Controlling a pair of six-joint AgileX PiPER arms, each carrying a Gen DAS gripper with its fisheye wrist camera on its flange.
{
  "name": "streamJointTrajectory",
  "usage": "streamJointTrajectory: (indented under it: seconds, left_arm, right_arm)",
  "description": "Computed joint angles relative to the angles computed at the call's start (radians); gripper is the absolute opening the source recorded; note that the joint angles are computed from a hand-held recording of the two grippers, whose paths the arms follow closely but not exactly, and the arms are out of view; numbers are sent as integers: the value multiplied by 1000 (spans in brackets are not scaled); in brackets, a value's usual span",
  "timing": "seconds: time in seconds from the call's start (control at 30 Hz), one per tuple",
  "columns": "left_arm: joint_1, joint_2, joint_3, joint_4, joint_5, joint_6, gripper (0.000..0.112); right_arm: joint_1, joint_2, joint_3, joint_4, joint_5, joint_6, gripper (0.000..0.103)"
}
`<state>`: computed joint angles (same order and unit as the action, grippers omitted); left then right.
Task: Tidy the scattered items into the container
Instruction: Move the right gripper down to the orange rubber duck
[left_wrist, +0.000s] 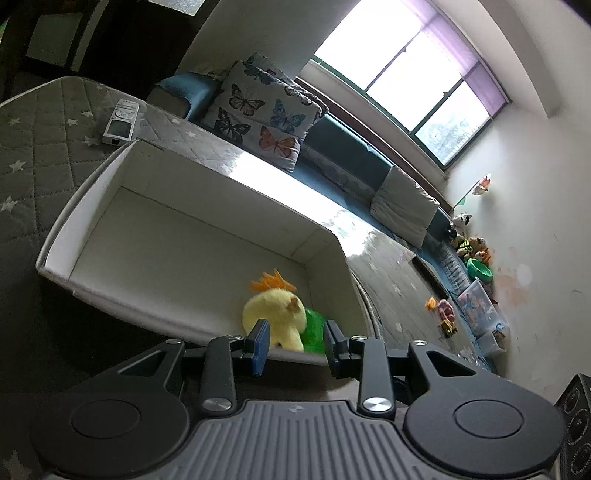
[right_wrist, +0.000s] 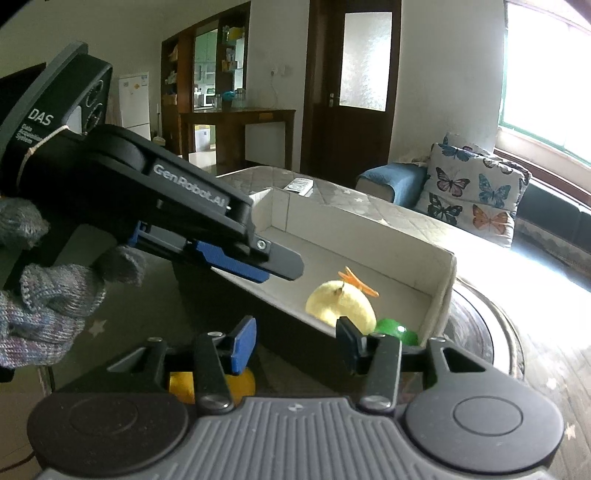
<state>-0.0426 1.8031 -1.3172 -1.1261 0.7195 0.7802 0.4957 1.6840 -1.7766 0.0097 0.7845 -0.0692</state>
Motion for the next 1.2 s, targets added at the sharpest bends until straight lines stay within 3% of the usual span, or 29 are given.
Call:
streamJointTrajectory:
  seconds: [0.17,0.33,0.7,1.2]
  left_arm:
    - [-2,-76,113,-46,-8,81,34]
    - [-8,-125,206,-76,-8,133,34]
    - [-31,-181,336,-71,-27,158,34]
    - [-130,-222,434,-40,-39,269,34]
  right_arm:
    - [8,-129,175,-36,-52,58,59]
    - [-2,-222,299,-61,-67,97,61]
    - [-116,-304,402,5,-105,99,64]
    - [-266,-189,335,418,-32,-118,64]
